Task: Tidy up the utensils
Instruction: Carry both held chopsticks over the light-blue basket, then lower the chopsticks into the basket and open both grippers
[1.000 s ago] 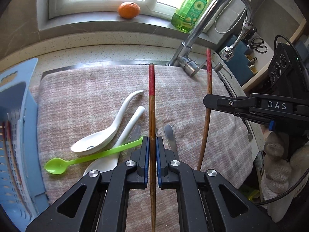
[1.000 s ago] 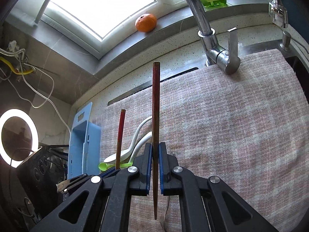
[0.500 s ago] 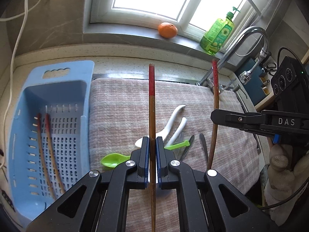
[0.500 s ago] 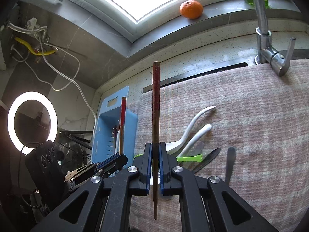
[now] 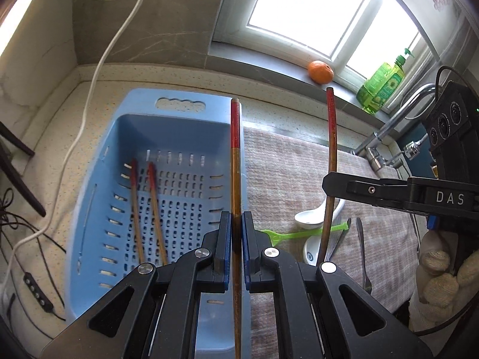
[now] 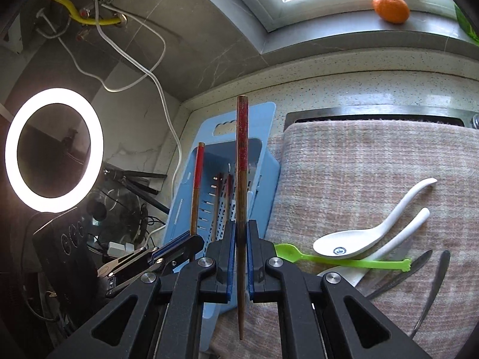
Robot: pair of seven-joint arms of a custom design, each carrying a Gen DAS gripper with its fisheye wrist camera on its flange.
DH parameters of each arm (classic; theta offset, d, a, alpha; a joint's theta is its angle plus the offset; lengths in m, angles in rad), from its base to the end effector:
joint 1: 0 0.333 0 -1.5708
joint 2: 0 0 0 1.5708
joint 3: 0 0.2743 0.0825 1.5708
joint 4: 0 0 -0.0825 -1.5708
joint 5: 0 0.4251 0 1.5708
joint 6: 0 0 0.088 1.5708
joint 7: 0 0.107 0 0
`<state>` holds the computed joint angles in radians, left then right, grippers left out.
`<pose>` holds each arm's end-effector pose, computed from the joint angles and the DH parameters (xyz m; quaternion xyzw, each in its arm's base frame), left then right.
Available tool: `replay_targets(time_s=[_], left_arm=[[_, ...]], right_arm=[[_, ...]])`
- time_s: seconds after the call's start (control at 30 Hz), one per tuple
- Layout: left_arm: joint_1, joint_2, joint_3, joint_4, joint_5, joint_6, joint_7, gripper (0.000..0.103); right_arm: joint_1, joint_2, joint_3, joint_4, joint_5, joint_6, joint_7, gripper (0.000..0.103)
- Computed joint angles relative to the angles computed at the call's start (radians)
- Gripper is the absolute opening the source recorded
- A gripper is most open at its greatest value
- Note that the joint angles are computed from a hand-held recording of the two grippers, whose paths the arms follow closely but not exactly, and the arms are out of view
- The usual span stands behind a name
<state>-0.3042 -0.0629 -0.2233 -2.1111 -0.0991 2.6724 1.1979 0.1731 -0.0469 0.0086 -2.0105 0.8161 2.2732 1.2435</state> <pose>0.5319 -0.3080 0.4534 -0.6438 0.7007 -0.2984 0.0741 0.5999 0.1286 0.4565 -0.6775 0.6374 0.1143 0.3488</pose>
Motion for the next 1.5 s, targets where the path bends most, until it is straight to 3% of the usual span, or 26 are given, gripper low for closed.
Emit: replay_targets(time_s=[0.37, 0.83, 1.17, 1.5], left_arm=[[0.027, -0.018, 0.025, -0.037, 0.042, 0.025, -0.051, 0.005], [0.062, 0.006, 0.024, -0.030, 0.071, -0.013, -0.098, 0.007], [0.061, -0.024, 0.022, -0.052, 0.096, -0.012, -0.159, 0.011], [0.032, -0.068, 0.005, -0.086, 0.195, -0.001, -0.319, 0.019]], right_arm=[[0.034, 0.108, 0.034, 0.122, -0.022, -0.002, 0.033, 0.006], [0.060, 0.203, 0.059, 0.193, -0.122, -0.002, 0.078, 0.009], [0.046, 0.161, 0.050, 0.160, -0.117, -0.010, 0.037, 0.010], [0.015, 0.059, 0.019, 0.075, -0.096, -0.051, -0.045, 0.026]])
